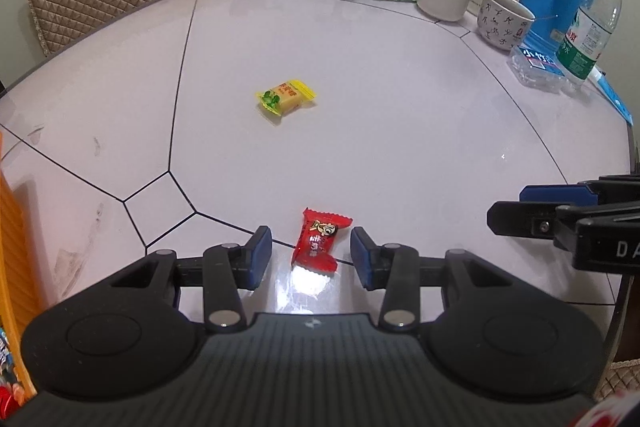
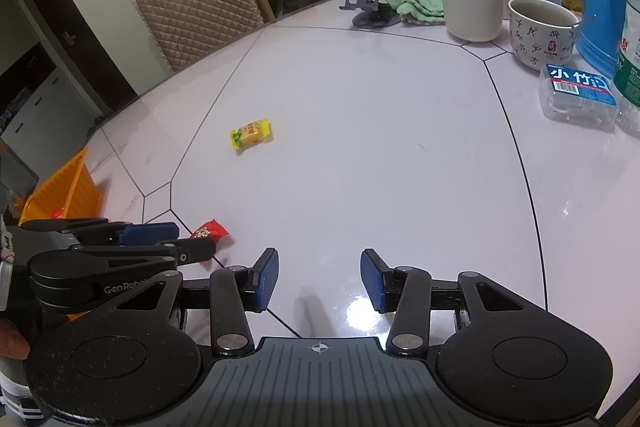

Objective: Organize snacks
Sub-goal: 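Lower the left tool onto the small red candy and close it, then grasp the yellow-green wrapped candy with the right tool while the left tool holds the red candy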

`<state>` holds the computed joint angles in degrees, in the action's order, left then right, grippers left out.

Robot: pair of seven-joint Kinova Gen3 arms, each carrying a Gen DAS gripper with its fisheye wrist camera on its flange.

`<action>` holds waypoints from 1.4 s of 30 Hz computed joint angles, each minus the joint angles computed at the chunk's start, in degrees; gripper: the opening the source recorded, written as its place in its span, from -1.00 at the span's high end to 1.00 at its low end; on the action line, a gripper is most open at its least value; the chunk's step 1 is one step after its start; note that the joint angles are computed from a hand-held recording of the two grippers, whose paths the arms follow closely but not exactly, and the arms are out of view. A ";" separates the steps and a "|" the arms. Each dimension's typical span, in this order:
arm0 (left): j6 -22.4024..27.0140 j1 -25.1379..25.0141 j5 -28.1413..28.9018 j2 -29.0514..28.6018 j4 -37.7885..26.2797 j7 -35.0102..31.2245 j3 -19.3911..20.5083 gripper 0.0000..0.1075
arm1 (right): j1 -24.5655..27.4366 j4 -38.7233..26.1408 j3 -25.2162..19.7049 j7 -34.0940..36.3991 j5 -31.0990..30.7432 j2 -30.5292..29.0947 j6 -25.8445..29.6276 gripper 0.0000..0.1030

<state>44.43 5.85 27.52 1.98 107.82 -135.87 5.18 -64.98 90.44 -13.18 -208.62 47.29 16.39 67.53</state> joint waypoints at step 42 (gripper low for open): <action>-2.00 -4.21 -4.83 4.89 -8.68 11.28 -0.83 0.69 | 6.69 -7.26 9.78 17.64 4.14 9.40 -15.37 -0.31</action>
